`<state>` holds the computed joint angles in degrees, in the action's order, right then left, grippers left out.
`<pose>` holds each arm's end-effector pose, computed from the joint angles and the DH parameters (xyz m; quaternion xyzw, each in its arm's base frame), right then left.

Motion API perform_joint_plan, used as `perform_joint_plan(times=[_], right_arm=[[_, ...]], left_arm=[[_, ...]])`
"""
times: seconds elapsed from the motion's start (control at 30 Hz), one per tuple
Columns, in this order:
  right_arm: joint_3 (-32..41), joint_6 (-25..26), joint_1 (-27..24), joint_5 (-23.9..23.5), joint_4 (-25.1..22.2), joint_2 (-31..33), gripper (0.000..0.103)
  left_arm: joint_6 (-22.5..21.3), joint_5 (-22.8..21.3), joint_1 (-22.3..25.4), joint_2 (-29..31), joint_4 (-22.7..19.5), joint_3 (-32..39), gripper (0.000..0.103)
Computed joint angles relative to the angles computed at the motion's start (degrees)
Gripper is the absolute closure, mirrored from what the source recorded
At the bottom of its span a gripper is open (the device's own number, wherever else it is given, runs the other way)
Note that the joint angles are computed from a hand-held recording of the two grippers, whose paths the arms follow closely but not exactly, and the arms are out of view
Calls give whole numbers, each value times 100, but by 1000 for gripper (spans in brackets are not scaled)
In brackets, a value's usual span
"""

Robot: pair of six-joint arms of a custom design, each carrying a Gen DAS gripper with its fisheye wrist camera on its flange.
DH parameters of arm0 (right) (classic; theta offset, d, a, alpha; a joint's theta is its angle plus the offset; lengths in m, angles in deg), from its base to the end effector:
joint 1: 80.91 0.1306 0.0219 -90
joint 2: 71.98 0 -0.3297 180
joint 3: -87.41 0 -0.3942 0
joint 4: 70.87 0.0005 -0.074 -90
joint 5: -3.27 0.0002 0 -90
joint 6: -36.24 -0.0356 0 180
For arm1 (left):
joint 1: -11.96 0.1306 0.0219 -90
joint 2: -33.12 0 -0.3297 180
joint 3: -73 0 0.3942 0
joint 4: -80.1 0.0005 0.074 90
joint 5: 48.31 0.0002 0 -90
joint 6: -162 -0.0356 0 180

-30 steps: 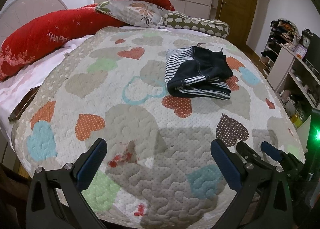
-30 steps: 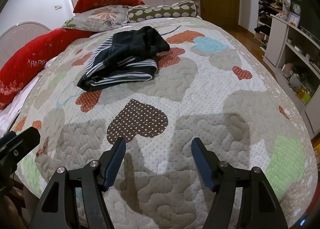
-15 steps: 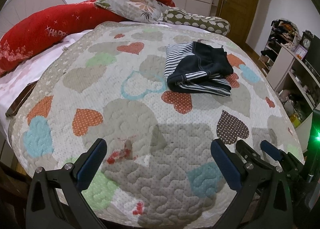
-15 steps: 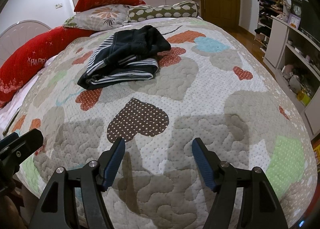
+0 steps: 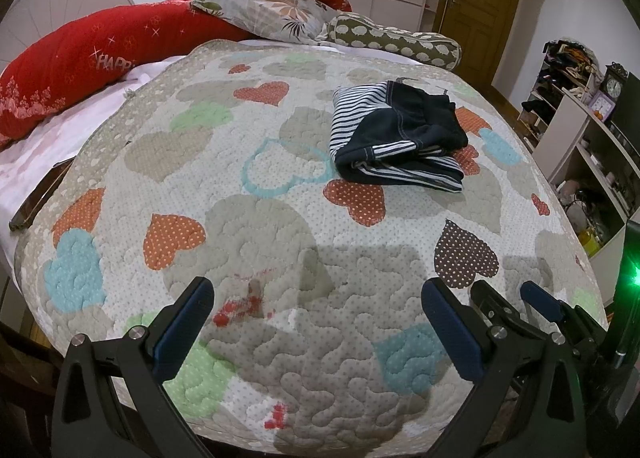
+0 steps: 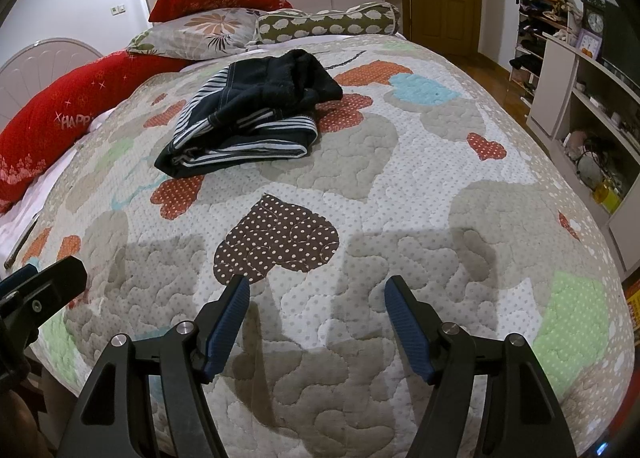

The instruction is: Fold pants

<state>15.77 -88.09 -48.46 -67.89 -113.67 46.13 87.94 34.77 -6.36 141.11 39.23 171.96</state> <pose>0.5390 0.3285 0.2690 0.0679 0.9333 0.0449 0.3497 0.5549 -0.1798 0.2985 -0.0012 0.9379 -0.0466 0.3437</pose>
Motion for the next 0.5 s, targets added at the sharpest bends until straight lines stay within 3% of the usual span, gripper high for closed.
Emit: perform_joint_plan(times=[0.5], right_arm=[[0,10,7,-2,28,7,28]], left_arm=[[2,9,7,1,13,-13,0]])
